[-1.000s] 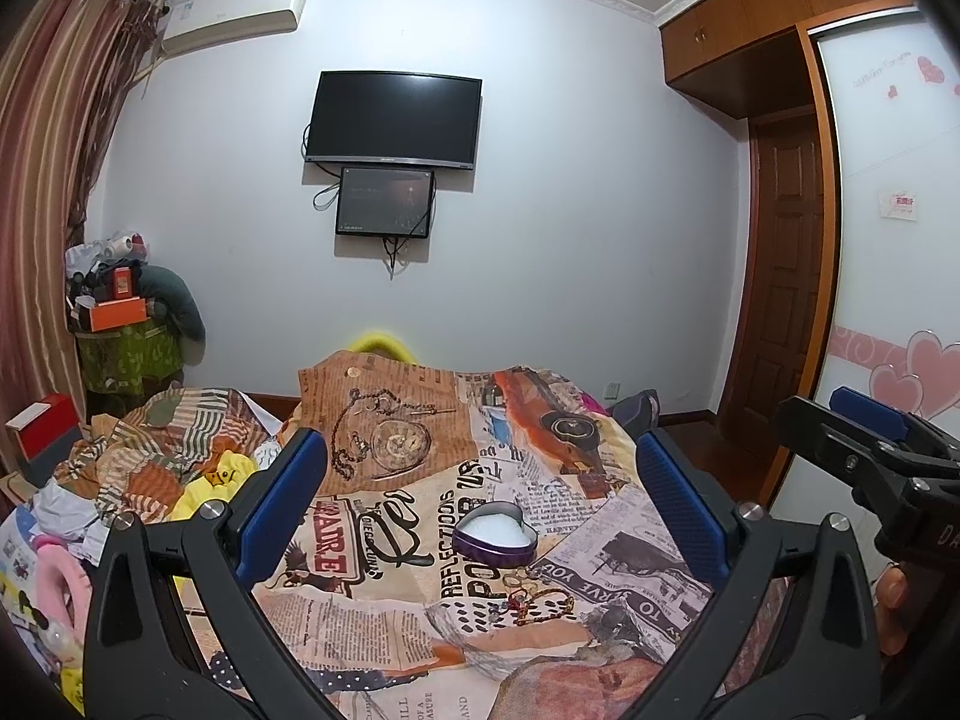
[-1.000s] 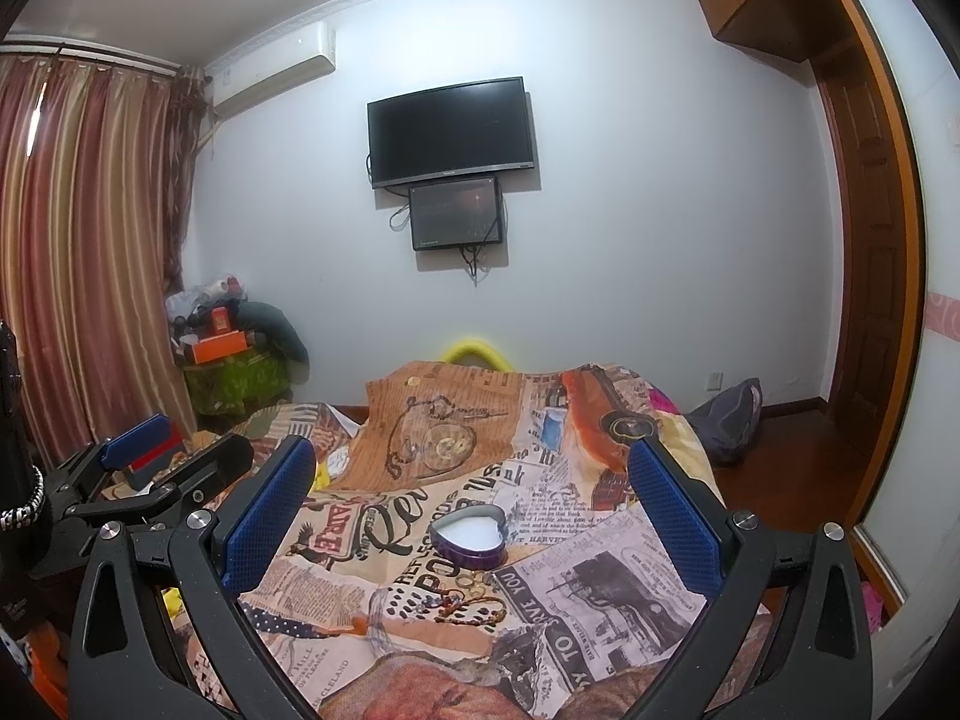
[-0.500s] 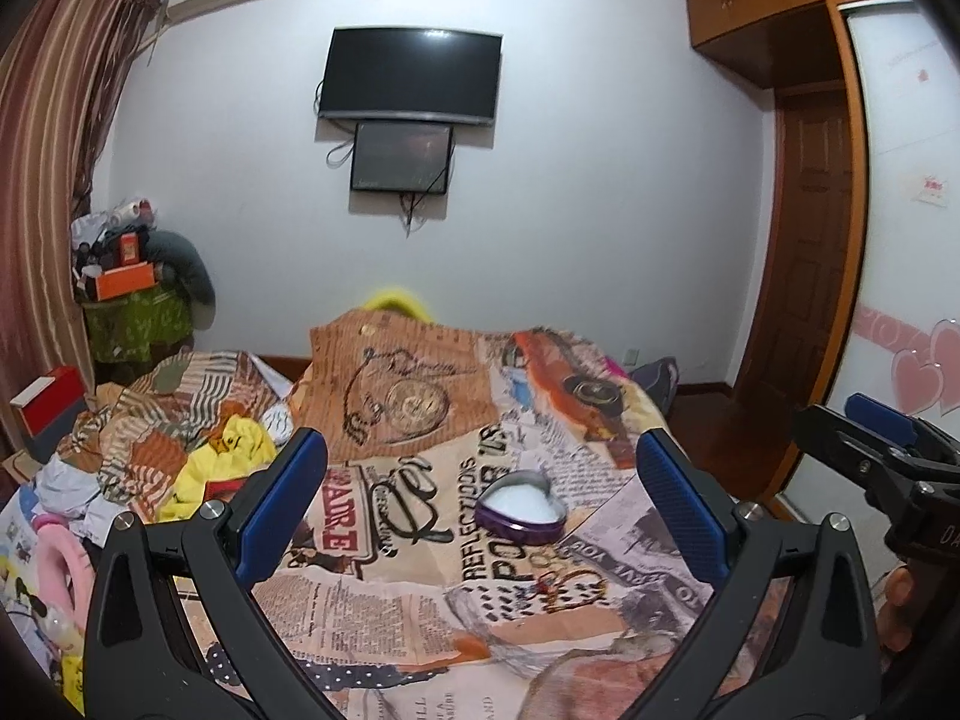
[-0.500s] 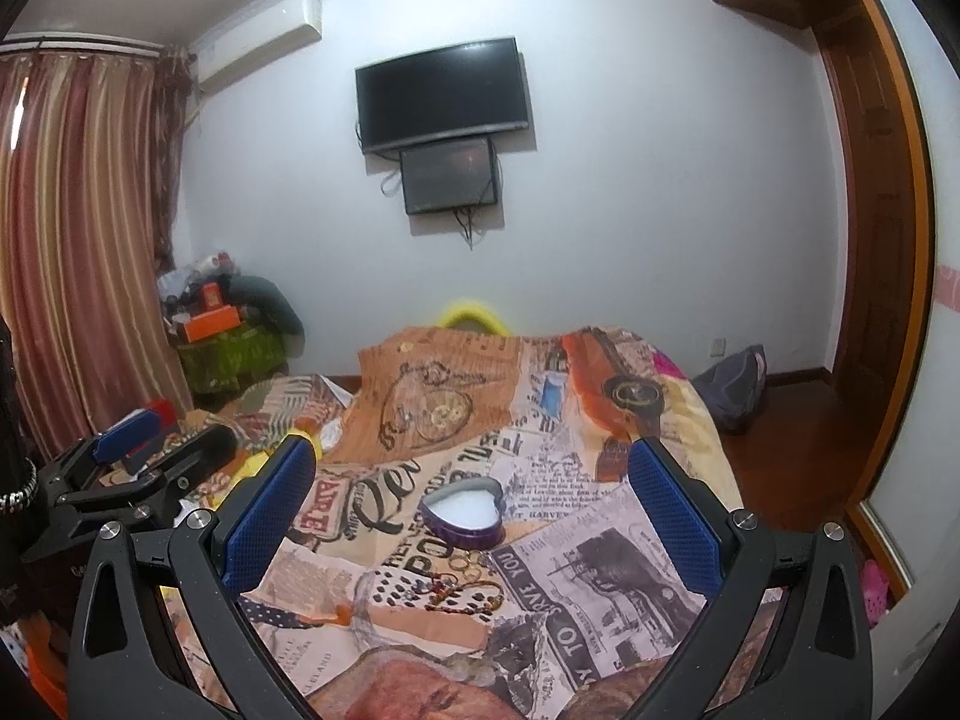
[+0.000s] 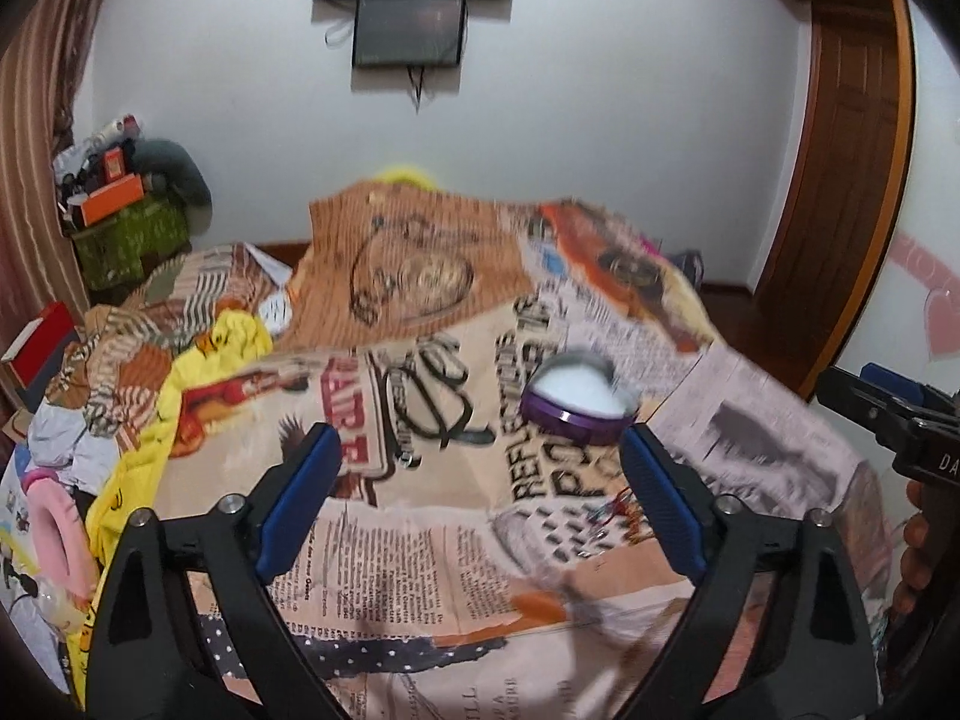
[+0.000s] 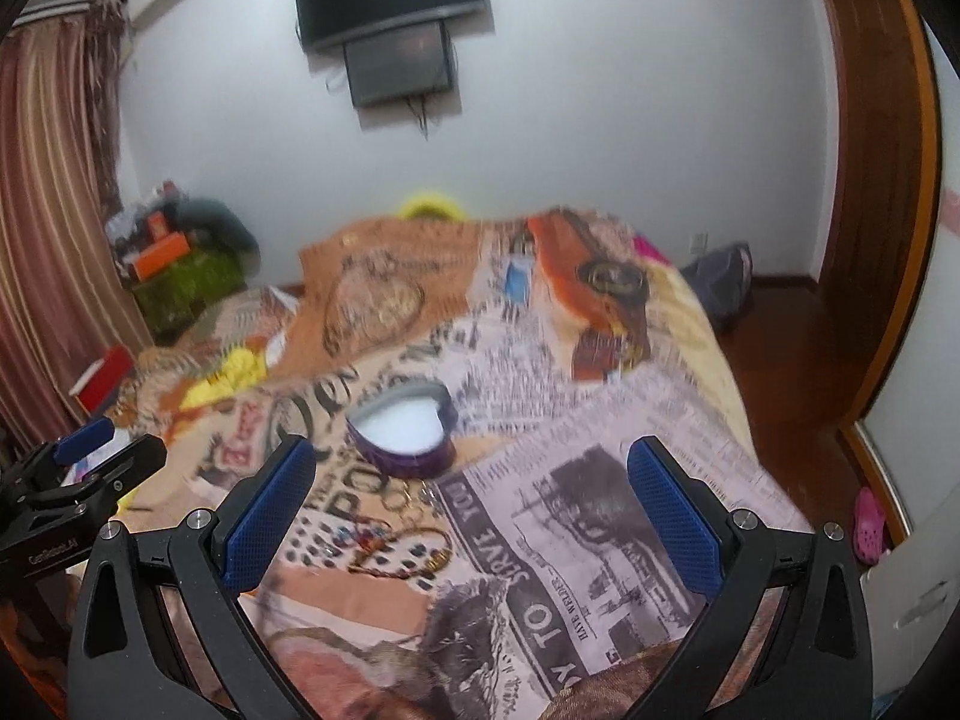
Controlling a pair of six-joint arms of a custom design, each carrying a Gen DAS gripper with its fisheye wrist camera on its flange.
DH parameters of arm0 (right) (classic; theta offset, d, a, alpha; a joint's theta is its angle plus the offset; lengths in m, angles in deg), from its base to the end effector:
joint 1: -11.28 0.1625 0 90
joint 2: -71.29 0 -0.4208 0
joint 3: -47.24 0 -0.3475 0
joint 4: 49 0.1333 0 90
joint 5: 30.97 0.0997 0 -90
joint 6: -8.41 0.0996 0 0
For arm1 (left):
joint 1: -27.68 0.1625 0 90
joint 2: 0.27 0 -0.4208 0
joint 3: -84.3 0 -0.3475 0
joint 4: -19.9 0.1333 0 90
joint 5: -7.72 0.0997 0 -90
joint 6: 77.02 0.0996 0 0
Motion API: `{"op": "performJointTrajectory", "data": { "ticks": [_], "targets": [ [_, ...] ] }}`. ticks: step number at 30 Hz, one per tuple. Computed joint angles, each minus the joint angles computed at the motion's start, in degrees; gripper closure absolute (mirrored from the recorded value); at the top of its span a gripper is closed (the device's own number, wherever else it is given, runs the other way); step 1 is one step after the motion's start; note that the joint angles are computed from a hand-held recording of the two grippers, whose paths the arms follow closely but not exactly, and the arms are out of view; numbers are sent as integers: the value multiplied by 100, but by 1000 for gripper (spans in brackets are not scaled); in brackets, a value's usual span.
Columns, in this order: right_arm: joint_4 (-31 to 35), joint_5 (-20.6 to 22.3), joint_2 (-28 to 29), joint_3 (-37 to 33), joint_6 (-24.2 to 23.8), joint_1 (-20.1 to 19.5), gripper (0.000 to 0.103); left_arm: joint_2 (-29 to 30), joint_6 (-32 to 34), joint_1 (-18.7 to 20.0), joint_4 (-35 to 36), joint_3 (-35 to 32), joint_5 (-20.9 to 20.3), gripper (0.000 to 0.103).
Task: Organize jewelry
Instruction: 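Lower both tools toward the jewelry beside the purple heart tin, then grasp a silver pendant earring with the right tool while the left grasps a small silver ring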
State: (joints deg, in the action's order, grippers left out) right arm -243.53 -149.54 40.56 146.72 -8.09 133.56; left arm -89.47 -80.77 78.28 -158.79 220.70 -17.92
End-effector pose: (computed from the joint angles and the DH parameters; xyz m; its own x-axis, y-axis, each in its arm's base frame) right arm 0.4034 -0.4782 0.0410 -0.7320 -0.4179 0.5381 -0.6687 0.5916 -0.4504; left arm -0.0467 -0.4084 0.3621 -0.7430 -0.2243 -0.6305 0.4278 0.5654 -0.7052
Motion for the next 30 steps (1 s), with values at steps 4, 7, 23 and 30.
{"op": "performJointTrajectory", "data": {
  "ticks": [4,7,23,30],
  "targets": [
    [518,47,137,-231,-9,-152,0,67,-153,546,483,-312,-523,26],
    [807,98,245,-388,-110,-253,4,136,-293,911,903,-604,-897,38],
    [3121,647,676,-1521,-518,-603,55,826,-165,2156,2311,-1882,-2157,75],
    [3508,722,749,-1707,-590,-666,62,997,-231,2281,2373,-2049,-1792,77]
  ]
}}
